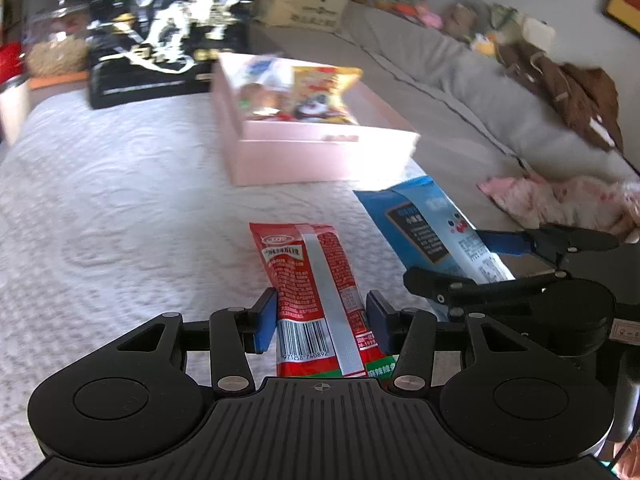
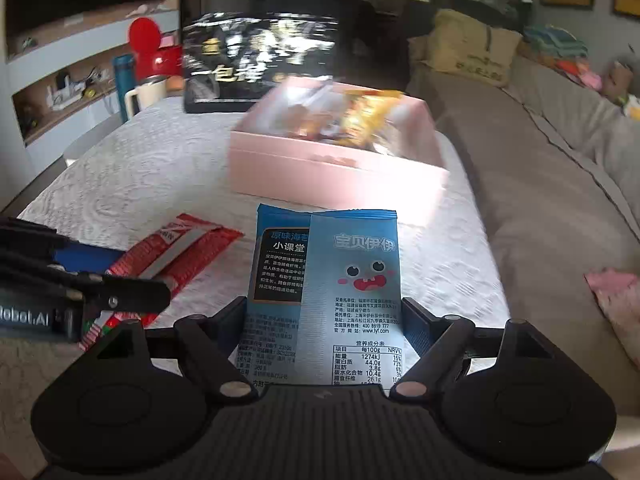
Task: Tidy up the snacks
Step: 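Grasp the blue biscuit packet with the right gripper while the left holds the spicy strip pack, then drop the spicy strip pack and blue biscuit packet into the pink box with both grippers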
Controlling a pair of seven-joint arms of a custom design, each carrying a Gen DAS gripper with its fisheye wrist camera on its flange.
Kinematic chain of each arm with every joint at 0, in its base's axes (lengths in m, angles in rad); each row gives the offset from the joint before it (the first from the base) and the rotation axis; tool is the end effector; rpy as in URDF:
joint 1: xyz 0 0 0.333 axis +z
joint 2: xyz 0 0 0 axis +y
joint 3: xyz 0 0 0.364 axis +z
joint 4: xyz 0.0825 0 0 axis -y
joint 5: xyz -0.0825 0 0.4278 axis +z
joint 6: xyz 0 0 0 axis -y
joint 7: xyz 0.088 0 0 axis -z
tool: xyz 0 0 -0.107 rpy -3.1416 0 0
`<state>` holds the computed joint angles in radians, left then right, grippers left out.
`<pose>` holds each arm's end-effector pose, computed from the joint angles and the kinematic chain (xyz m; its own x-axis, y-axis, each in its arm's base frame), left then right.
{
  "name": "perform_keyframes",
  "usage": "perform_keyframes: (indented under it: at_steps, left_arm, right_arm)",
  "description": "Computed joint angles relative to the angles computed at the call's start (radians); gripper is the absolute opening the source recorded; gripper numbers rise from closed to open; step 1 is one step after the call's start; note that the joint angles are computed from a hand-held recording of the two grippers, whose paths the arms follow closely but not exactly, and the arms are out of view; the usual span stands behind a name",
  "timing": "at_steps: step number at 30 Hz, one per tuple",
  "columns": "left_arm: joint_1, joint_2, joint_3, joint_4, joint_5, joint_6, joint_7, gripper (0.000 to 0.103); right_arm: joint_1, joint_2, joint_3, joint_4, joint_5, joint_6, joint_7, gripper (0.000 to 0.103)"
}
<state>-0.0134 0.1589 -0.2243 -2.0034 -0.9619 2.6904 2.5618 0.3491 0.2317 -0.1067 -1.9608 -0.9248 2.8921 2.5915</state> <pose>0.6509 -0.1241 0.4512 -0.4999 -0.8291 0.2505 -0.7036 0.2202 -0.6756 0.6497 0.2138 0.4417 0.0250 -0.9964 0.0812 -0.6799 -0.0765 -0.7294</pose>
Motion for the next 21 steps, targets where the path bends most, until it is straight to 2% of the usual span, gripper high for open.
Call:
perform_keyframes:
  at_steps: [4, 8, 12, 14, 16, 19, 21]
  left_arm:
    - [-0.018, 0.006, -0.008, 0.010, 0.036, 0.021, -0.029, 0.053]
    - [-0.014, 0.026, -0.019, 0.065, 0.008, 0.016, -0.034, 0.053]
    - [-0.010, 0.090, -0.047, 0.188, -0.034, 0.094, 0.004, 0.053]
    - [-0.006, 0.151, -0.055, 0.281, -0.015, 0.104, -0.033, 0.053]
    - [0.006, 0.221, -0.071, 0.377, 0.013, 0.092, -0.075, 0.053]
    - [0.009, 0.356, -0.084, 0.546, 0.080, 0.058, -0.159, 0.054]
    - [-0.016, 0.449, -0.057, 0.673, 0.182, -0.006, -0.261, 0.055]
  right_arm:
    - [-0.012, -0.023, -0.027, -0.038, -0.053, 0.052, 0.063, 0.081]
    - [-0.015, -0.024, -0.054, -0.021, -0.131, 0.087, 0.156, 0.081]
    - [-0.004, -0.006, -0.090, 0.077, -0.352, 0.095, 0.352, 0.081]
    - [-0.018, 0.018, -0.080, 0.140, -0.403, 0.080, 0.391, 0.081]
    - [-0.045, 0.058, -0.059, 0.212, -0.376, 0.077, 0.359, 0.081]
    - [-0.074, 0.128, -0.041, 0.317, -0.243, 0.081, 0.242, 0.081]
    - [-0.112, 0.173, -0.010, 0.372, -0.111, 0.090, 0.132, 0.081]
